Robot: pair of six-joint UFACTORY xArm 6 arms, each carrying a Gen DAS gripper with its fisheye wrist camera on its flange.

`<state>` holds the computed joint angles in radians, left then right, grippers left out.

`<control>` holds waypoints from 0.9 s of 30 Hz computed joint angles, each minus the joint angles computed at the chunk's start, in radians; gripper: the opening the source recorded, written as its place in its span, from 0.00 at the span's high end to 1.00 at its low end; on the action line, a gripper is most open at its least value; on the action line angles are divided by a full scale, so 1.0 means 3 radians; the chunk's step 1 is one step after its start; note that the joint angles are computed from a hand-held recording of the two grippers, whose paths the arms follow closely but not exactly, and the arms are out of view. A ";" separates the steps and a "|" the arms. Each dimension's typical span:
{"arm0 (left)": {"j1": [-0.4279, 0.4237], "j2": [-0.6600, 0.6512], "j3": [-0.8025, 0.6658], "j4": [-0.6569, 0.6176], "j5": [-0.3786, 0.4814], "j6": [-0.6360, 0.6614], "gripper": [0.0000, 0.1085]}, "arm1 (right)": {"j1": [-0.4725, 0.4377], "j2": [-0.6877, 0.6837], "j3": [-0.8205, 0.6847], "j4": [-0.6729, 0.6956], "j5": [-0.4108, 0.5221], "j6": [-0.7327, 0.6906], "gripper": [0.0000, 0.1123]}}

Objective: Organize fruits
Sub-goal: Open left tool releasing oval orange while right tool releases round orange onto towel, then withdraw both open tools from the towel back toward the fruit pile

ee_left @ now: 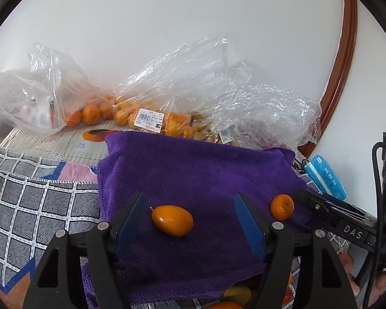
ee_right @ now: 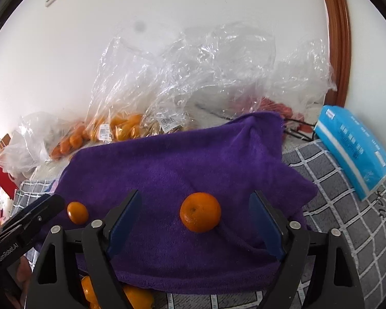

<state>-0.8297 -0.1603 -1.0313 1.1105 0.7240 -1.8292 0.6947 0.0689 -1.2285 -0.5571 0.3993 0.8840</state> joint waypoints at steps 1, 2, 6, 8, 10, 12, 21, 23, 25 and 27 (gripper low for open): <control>-0.0009 -0.0002 -0.0010 -0.0005 0.0021 0.0012 0.35 | 0.0022 -0.0027 -0.0015 0.0046 0.0109 -0.0024 0.22; -0.0025 -0.0007 -0.0019 0.0008 0.0059 0.0010 0.35 | 0.0037 -0.0074 0.0006 0.0100 0.0178 -0.0044 0.21; -0.0132 -0.0093 -0.0040 0.0149 0.0276 -0.0110 0.32 | 0.0125 -0.0278 0.0065 0.0125 0.0572 0.0109 0.18; -0.0196 -0.0161 -0.0047 0.0269 0.0365 -0.0163 0.30 | 0.0183 -0.0409 0.0096 0.0085 0.0823 0.0172 0.18; -0.0266 -0.0205 -0.0074 0.0351 0.0471 -0.0150 0.26 | 0.0218 -0.0528 0.0161 0.0061 0.0916 0.0167 0.18; -0.0355 -0.0228 -0.0127 0.0338 0.0571 -0.0084 0.25 | 0.0249 -0.0658 0.0244 0.0010 0.0976 0.0193 0.18; -0.0808 -0.0359 -0.0106 0.0037 0.0922 0.0160 0.25 | 0.0340 -0.1228 0.0870 -0.0278 0.0646 0.0386 0.18; -0.0901 -0.0417 -0.0056 -0.0029 0.1033 0.0187 0.25 | 0.0361 -0.1328 0.0988 -0.0227 0.0572 0.0421 0.18; -0.1006 -0.0505 0.0029 -0.0051 0.1152 0.0084 0.25 | 0.0406 -0.1401 0.1069 -0.0282 0.0521 0.0467 0.18; -0.1120 -0.0600 0.0123 -0.0044 0.1279 -0.0073 0.25 | 0.0468 -0.1438 0.1109 -0.0424 0.0519 0.0562 0.18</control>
